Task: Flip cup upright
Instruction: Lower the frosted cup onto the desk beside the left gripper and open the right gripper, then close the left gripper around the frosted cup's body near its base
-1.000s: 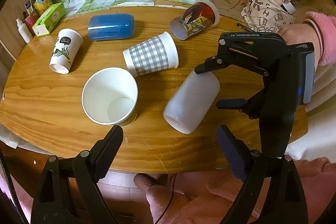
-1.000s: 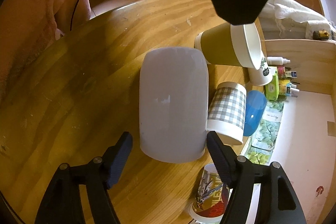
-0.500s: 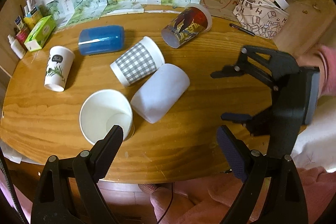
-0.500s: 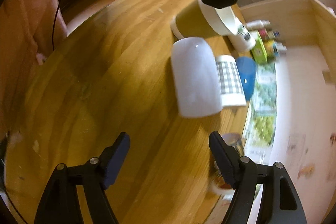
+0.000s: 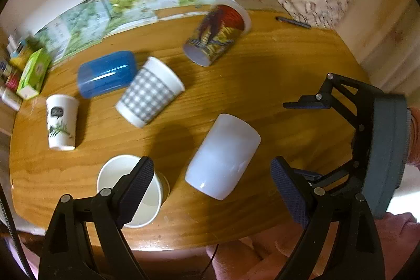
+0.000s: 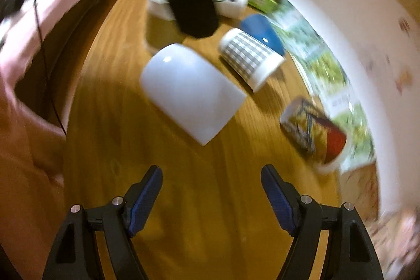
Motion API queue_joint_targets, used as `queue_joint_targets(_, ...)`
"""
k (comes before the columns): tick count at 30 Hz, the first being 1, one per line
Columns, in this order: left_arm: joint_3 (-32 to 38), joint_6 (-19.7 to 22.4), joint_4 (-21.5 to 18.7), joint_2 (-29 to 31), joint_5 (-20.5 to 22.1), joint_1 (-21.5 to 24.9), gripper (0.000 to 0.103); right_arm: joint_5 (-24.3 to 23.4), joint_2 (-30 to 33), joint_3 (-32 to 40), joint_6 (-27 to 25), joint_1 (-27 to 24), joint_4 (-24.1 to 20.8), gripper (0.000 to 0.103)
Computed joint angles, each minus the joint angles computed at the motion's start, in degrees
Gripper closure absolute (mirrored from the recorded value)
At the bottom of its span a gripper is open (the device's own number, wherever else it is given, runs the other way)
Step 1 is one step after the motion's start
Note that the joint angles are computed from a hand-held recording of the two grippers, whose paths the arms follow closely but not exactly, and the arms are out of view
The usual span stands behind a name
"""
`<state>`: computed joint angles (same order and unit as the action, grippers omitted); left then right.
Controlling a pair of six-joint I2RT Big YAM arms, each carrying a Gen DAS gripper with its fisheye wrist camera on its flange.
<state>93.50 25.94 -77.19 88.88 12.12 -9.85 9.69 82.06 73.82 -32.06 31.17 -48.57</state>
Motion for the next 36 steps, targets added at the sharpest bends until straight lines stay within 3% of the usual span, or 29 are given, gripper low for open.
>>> queue_joint_targets(5,1.5,4.8,-1.3,2.2,-2.8,-2.0,0.010,-2.4,-1.9,-1.9,12.8,-1.0,-0.1,0.025)
queue_joint_targets(11,4.0,8.4,-2.6,5.9,-7.0,-3.7,0.010,-2.0,-4.5,-5.2,23.6,-1.0,1.8,0.025)
queue_joint_targets(17,6.9,10.1,-3.9,9.5,-10.6,-4.4,0.010,-1.7,-6.6,-6.8,31.5,-1.3,2.5,0.025)
queue_joint_targets(23,9.9,10.2,-8.2,12.6,-10.1,-4.7,0.010,-2.5,-7.7,-7.6,38.6,-1.5,1.8,0.025)
queue_joint_targets(31,8.9,11.2,-9.5,13.5,-11.6,-5.8,0.011,-5.4,-7.9,-8.4,50.9,-1.2,1.8,0.025)
queue_joint_targets(36,9.8,11.2,-10.2,15.0,-12.4,-6.5,0.011,-3.4,-8.0,-8.6,53.8,-0.3,1.7,0.025)
